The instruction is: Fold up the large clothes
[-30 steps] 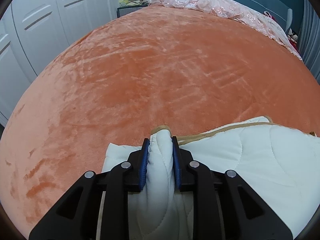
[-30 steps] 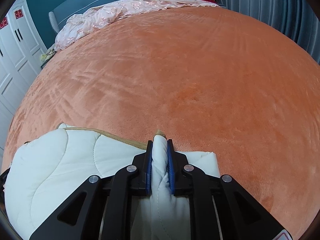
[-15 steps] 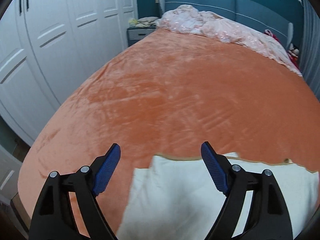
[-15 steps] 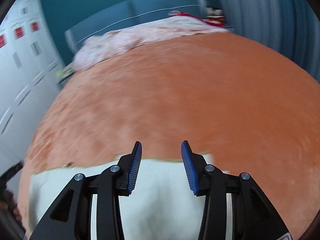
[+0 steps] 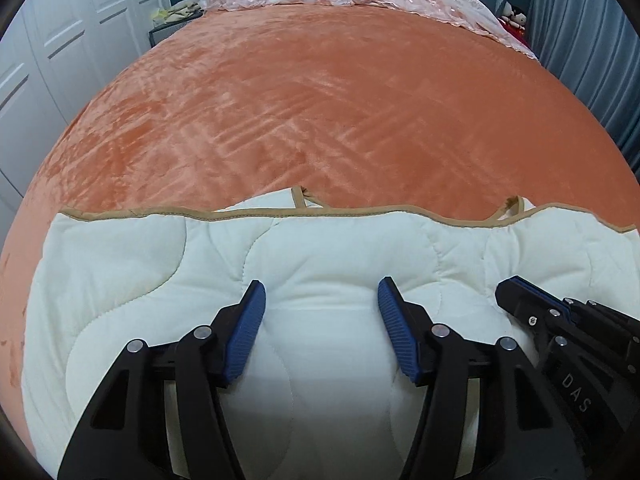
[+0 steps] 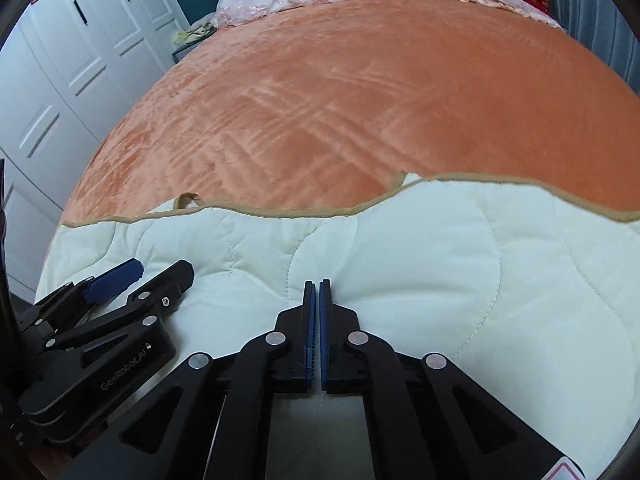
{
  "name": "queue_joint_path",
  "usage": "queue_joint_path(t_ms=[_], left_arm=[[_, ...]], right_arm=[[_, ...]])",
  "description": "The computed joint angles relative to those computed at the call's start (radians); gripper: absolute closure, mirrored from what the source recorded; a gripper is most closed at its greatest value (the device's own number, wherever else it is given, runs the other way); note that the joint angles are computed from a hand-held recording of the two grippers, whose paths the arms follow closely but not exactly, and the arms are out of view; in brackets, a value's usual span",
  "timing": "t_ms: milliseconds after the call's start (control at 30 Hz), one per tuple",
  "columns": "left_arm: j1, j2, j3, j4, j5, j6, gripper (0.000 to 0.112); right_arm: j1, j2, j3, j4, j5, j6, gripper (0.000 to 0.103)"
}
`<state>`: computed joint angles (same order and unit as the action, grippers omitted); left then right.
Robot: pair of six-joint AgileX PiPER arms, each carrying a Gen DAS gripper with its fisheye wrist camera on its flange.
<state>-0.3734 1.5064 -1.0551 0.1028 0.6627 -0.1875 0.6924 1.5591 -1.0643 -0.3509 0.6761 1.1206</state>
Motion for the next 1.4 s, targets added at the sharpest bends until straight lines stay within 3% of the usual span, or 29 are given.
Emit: queue_joint_path(t_ms=[100,233,567,600,667,700,767,933,1033,1200,1400], left_arm=[[-0.017,0.003,0.040,0.065,-0.056,-0.059,0.054],[-0.035,0.007,0.081,0.146,-0.119,-0.136,0.054],[-0.045,0.009,0.087,0.186,-0.134,-0.189,0.052],[-0.044,0.005,0.085,0.182,-0.128,-0.185,0.051],[-0.028,-0.022,0.072,0.152,-0.089,-0.166,0.050],[-0.019,-0.052,0.072,0.149,-0.063,-0.180,0.050],[0.042,-0.166,0.106,0.026,-0.042,-0.090,0.050],[0.134,-0.429,0.208,-0.173,0.076,0.114,0.050],[0.113,-0.514,0.272,-0.167,0.136,0.086,0.050],[-0.091,-0.563,0.353,0.076,0.169,-0.226,0.049],[-0.208,-0.563,0.433,0.255,0.115,-0.428,0.047]], right_arm=[[-0.007,0.005,0.041,-0.028,-0.056,0.043,0.103],[0.021,0.031,0.039,-0.120,-0.055,0.123,0.103],[0.038,0.033,0.053,-0.234,-0.063,0.236,0.103],[0.061,0.021,0.054,-0.293,-0.026,0.313,0.103],[0.145,-0.030,0.054,-0.449,0.150,0.513,0.101],[0.201,-0.084,0.074,-0.531,0.247,0.613,0.087],[0.285,-0.185,0.128,-0.606,0.320,0.711,0.078],[0.390,-0.310,0.195,-0.435,0.269,0.570,0.076],[0.470,-0.317,0.218,-0.364,0.254,0.613,0.076],[0.558,-0.231,0.166,-0.318,0.336,0.638,0.076],[0.547,-0.188,0.184,-0.319,0.305,0.661,0.076]])
